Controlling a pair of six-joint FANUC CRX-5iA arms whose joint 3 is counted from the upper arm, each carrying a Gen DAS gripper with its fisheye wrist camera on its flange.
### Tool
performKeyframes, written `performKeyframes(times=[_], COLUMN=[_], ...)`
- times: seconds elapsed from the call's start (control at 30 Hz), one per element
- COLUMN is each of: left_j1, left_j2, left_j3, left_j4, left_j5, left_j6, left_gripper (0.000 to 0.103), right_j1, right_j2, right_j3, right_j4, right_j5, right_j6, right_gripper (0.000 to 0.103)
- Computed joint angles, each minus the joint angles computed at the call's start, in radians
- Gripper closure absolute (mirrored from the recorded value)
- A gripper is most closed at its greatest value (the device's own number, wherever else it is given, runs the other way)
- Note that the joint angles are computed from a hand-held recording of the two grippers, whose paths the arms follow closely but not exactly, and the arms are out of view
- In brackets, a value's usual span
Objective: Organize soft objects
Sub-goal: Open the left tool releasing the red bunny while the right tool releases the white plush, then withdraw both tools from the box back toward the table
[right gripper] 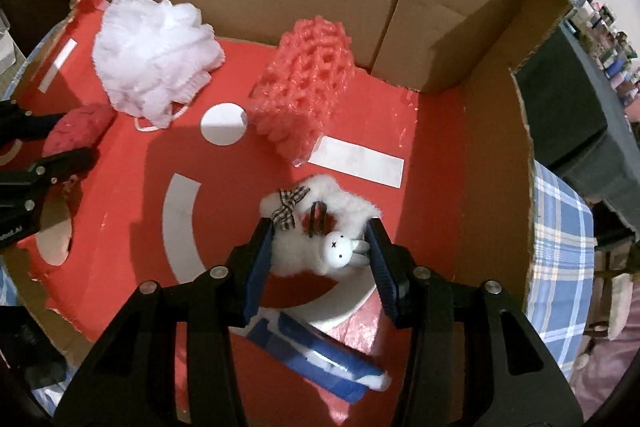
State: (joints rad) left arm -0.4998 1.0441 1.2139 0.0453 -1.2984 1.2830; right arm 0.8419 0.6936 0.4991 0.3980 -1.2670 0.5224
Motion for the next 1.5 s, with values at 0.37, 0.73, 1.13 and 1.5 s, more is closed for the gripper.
performKeyframes(times=[0.37,0.73,1.13,1.5], left_j1=[-0.001,0.013,0.020,-0.019], left_j2=[0.015,-0.115,-0.516,-0.859], left_j3=[0.012,-0.213,-0.804,-1.317], left_j4=[-0.009,0.058,0.244,0.584], left_j5=[0.004,0.156,0.563,0.952], left_j6=[0.004,-0.034,-0.171,-0.479], left_gripper=[0.060,0.033,0.007,0.000], right_j1=[-0.002,0.034,0.161,0.357], right_j2=[-0.004,-0.055,-0.232,-0.336], right_j3=[-0.011,-0.062,-0.253,-0.396], right_j4=[0.012,0.061,0.279,0.565], right_j5=[-0.007,0.017,0.063,-0.004], right_j6=[0.005,-0.031,-0.259,-0.490], right_gripper=[0.052,0.042,0.031,0.017])
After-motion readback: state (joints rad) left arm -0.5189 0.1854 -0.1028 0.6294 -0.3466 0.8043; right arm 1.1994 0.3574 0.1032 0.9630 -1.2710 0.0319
